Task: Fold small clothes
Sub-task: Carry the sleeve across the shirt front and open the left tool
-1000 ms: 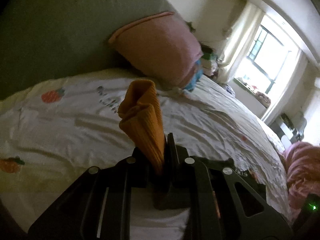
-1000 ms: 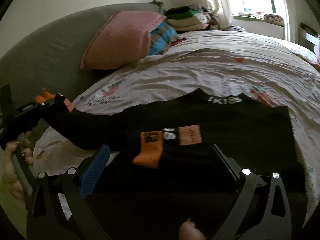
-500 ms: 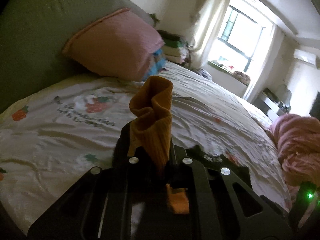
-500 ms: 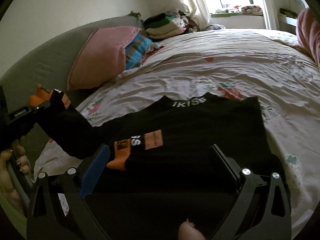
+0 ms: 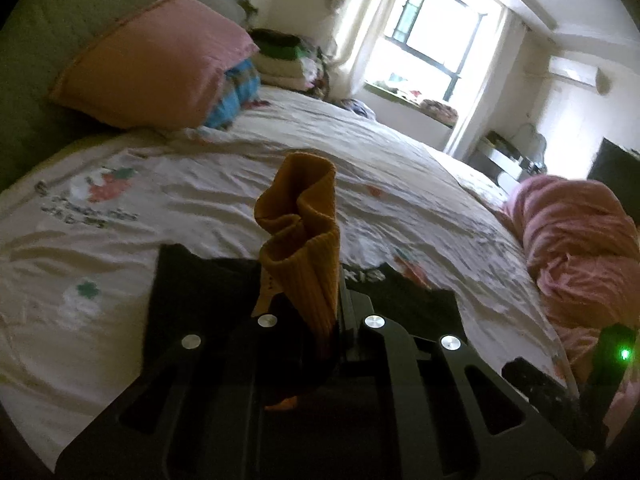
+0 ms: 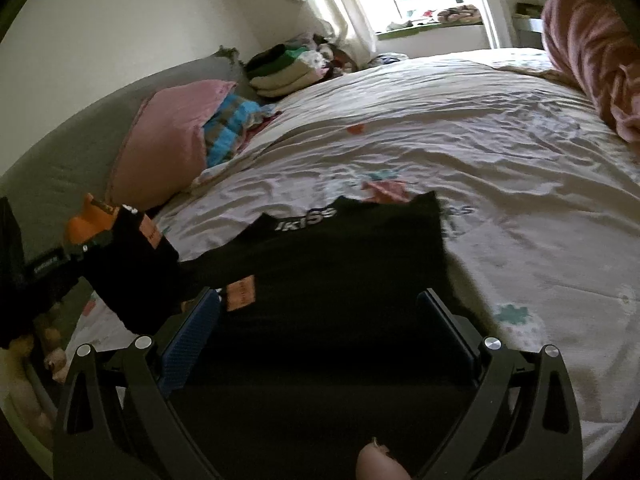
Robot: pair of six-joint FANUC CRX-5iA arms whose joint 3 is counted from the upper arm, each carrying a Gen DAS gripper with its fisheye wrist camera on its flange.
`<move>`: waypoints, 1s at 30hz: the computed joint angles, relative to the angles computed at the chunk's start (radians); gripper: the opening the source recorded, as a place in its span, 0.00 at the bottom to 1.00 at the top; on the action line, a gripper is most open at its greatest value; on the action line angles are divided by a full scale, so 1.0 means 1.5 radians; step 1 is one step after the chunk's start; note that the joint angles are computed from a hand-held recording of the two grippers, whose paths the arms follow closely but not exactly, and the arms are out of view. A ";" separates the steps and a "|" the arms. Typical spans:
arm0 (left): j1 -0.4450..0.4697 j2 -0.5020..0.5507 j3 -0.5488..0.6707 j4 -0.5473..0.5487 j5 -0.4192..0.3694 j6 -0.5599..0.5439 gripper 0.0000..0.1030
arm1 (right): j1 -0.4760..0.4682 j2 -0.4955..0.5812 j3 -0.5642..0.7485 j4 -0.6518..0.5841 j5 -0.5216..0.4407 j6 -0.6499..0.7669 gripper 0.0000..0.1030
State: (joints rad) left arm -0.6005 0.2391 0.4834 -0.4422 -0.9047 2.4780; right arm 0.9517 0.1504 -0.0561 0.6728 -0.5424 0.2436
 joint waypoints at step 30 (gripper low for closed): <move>0.008 0.096 -0.065 0.387 0.089 -0.384 0.67 | -0.034 -0.010 -0.011 -0.072 -0.060 -0.008 0.95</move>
State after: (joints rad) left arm -0.5887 0.3834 0.3858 0.1380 -0.7714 1.9025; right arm 0.9011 0.1360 -0.0729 0.5644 -0.6323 0.2319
